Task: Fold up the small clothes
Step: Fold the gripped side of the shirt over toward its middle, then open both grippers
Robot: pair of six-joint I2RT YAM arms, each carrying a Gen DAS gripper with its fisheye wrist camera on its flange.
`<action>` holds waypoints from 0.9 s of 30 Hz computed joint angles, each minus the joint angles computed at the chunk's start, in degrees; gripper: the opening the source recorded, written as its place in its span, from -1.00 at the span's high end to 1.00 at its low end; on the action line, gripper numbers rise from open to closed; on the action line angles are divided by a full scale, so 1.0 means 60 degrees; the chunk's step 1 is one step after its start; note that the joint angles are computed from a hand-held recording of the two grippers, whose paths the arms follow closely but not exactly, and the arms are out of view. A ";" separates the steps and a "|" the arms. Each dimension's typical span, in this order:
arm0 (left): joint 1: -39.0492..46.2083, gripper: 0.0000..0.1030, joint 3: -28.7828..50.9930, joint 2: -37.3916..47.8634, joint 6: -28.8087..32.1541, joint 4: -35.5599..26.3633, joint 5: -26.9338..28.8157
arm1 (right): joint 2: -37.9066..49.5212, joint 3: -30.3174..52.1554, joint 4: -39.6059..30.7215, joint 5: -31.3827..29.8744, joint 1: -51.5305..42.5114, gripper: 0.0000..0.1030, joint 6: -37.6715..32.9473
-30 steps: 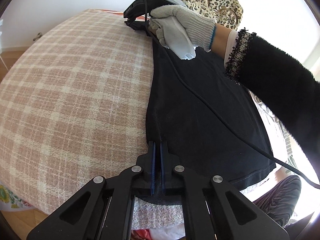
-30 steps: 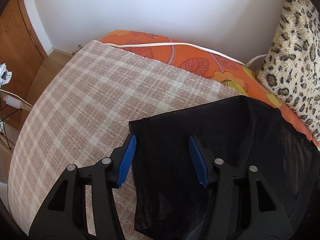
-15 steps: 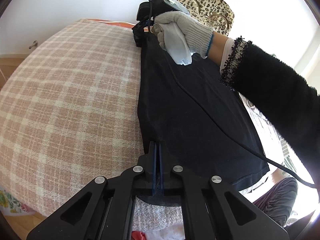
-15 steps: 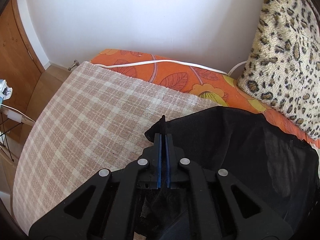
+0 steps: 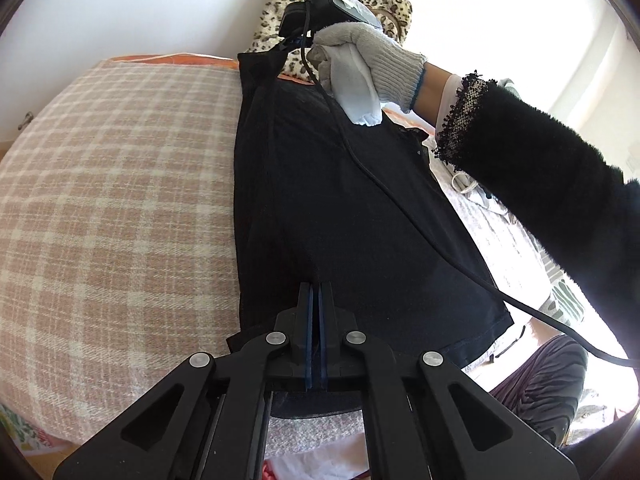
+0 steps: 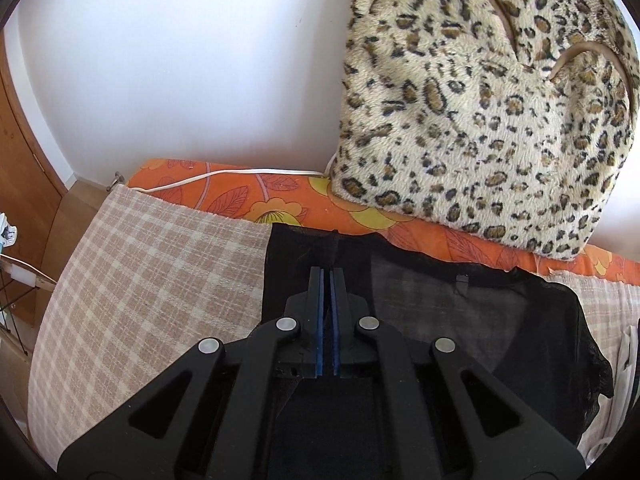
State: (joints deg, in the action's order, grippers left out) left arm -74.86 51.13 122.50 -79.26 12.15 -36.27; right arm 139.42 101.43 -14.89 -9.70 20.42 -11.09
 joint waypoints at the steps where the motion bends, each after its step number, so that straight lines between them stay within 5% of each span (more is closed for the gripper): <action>1: 0.0070 0.99 0.0183 0.0079 0.0219 0.0012 0.0107 | -0.0033 -0.0085 0.0067 0.0008 -0.0163 0.93 -0.0057; 8: 0.0377 0.99 0.1622 0.0854 0.1588 -0.0306 0.0817 | 0.0257 -0.0215 0.0285 -0.0022 -0.1083 0.93 -0.0051; 23: 0.0545 0.98 0.2332 0.1512 0.1769 -0.0326 0.1633 | 0.0976 0.0397 0.0127 0.0596 -0.1510 0.93 -0.0387; 27: 0.0554 0.56 0.2171 0.1457 0.1977 0.0244 0.2286 | 0.1226 0.0748 0.0067 0.1123 -0.1513 0.93 -0.0270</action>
State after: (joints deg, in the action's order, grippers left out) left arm -71.54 64.15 131.24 -67.40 13.61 -22.55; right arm 146.77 105.92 -14.49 -2.96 11.34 -12.71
